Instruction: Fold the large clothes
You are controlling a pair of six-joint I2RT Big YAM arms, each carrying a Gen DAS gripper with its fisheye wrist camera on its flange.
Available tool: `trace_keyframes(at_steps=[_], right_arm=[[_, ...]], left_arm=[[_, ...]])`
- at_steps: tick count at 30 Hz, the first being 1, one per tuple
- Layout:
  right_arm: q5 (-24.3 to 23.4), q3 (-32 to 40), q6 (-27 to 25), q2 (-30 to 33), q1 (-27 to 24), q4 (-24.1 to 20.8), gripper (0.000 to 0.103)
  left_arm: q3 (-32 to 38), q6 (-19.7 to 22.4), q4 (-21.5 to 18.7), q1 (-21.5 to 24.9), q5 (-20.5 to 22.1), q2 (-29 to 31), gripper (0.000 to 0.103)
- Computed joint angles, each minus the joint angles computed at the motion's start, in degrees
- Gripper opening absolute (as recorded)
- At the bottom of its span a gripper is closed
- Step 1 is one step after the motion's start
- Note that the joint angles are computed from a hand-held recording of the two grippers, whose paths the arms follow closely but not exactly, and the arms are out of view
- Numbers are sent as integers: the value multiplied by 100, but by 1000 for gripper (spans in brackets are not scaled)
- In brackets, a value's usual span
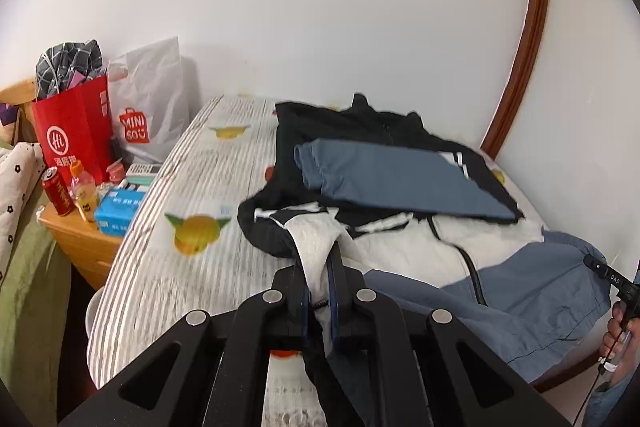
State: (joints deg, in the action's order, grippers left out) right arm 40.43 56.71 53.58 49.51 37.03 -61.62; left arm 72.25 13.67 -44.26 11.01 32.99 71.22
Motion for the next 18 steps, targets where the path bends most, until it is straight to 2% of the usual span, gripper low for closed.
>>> trace_keyframes(at_steps=[4, 11, 18], right_arm=[[-10, 166, -421, 106, -279, 372, 4], [-396, 682, -1263, 574, -1027, 981, 4], [-951, 1228, -1683, 1265, -1726, 1373, 4]], left_arm=[[198, -211, 169, -114, -75, 151, 7], [807, -580, 326, -476, -456, 631, 7], [1568, -777, 253, -812, -823, 1266, 8]])
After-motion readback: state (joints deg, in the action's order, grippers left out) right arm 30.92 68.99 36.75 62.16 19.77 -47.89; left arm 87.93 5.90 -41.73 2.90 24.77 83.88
